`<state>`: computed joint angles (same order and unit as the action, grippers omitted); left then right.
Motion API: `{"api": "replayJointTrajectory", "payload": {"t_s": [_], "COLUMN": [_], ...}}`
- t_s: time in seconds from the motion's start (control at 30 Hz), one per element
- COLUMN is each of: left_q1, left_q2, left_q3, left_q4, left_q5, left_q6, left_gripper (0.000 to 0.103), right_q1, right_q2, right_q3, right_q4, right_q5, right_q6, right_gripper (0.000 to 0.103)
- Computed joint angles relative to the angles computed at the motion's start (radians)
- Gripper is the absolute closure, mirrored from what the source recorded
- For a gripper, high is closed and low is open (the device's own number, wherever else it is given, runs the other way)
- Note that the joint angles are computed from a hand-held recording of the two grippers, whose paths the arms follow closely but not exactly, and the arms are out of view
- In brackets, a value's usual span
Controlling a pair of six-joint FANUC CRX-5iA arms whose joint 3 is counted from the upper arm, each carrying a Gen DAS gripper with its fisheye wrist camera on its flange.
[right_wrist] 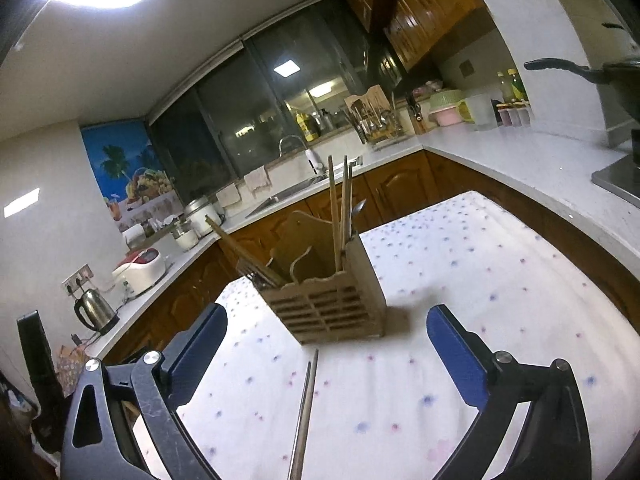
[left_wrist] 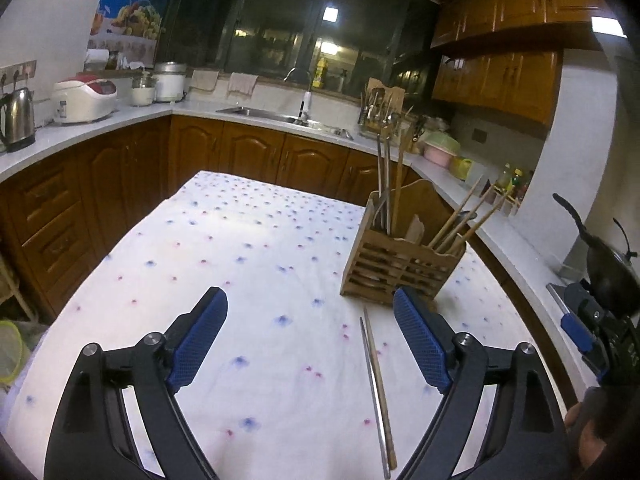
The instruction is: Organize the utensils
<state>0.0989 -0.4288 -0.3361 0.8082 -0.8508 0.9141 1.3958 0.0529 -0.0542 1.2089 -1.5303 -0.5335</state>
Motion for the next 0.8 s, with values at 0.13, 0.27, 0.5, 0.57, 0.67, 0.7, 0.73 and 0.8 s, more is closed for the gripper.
{"api": "replayJointTrajectory", "payload": {"t_s": [0.13, 0.27, 0.5, 0.57, 0.67, 0.7, 0.73, 0.8], "left_q1": [0.028, 0.025, 0.047, 0.055, 0.079, 0.086, 0.090, 0.100], "left_q2": [-0.064, -0.144, -0.235, -0.257, -0.284, -0.291, -0.298, -0.315], "left_q3": [-0.059, -0.155, -0.264, -0.287, -0.316, -0.323, -0.329, -0.346], "left_q4": [0.074, 0.155, 0.158, 0.155, 0.167, 0.170, 0.168, 0.172], "left_q5": [0.021, 0.128, 0.141, 0.139, 0.108, 0.100, 0.095, 0.088], "left_q6": [-0.075, -0.152, -0.238, -0.261, -0.288, -0.293, -0.295, -0.309], "left_gripper": [0.005, 0.000, 0.000, 0.000, 0.000, 0.000, 0.000, 0.000], "right_q1": [0.030, 0.066, 0.123, 0.138, 0.157, 0.163, 0.167, 0.172], "right_q2": [0.029, 0.093, 0.172, 0.169, 0.172, 0.175, 0.178, 0.184], "right_q3": [0.035, 0.081, 0.086, 0.075, 0.070, 0.070, 0.072, 0.074], "right_q4": [0.025, 0.103, 0.144, 0.117, 0.084, 0.074, 0.067, 0.059], "right_q5": [-0.055, -0.164, -0.319, -0.322, -0.329, -0.330, -0.329, -0.324], "right_q6": [0.045, 0.130, 0.196, 0.167, 0.139, 0.133, 0.131, 0.134], "right_gripper": [0.002, 0.000, 0.000, 0.000, 0.000, 0.000, 0.000, 0.000]}}
